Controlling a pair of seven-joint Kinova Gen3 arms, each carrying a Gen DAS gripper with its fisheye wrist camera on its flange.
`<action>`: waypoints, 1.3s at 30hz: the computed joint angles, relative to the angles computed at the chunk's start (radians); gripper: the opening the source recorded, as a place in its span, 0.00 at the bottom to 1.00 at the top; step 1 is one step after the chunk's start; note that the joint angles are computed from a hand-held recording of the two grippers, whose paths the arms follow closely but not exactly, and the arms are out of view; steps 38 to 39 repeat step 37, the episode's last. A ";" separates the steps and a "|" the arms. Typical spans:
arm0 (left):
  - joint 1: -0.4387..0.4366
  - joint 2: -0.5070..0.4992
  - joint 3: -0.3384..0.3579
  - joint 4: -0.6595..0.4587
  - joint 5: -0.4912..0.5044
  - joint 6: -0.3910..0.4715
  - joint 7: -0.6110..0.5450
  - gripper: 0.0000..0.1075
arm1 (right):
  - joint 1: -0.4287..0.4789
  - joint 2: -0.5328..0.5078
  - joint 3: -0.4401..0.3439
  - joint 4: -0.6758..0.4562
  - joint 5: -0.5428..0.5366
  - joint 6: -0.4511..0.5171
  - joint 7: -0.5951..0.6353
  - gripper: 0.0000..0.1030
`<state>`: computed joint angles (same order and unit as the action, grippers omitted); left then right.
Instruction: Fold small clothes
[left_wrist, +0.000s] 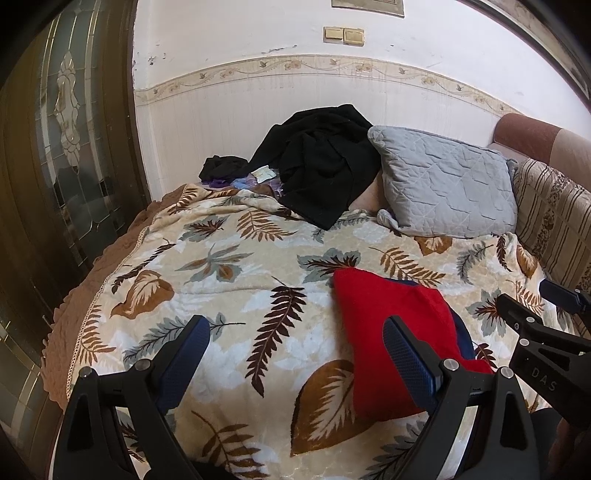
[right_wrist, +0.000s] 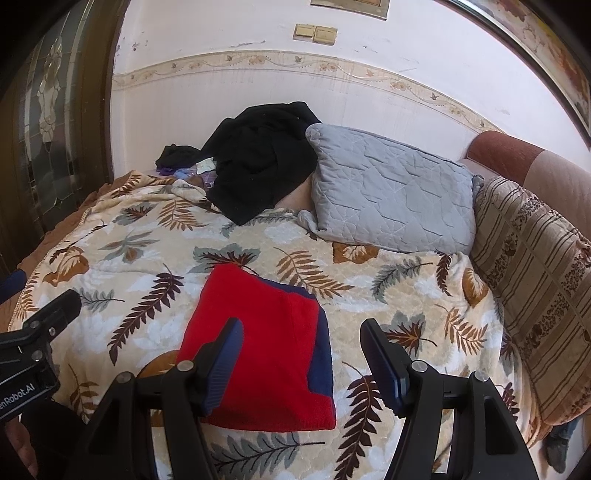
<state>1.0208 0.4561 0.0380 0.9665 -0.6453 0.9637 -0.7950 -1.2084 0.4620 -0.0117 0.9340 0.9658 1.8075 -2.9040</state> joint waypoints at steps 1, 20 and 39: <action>-0.001 0.001 0.001 -0.002 0.001 0.001 -0.002 0.88 | 0.000 0.001 0.000 -0.001 0.000 0.001 -0.001 0.68; 0.016 -0.016 0.010 -0.001 -0.018 0.001 -0.013 0.88 | -0.022 -0.008 0.000 0.004 0.019 0.025 -0.014 0.68; -0.036 0.057 0.009 -0.095 0.095 -0.028 -0.092 0.88 | 0.063 -0.037 -0.024 0.086 -0.017 -0.051 -0.033 0.68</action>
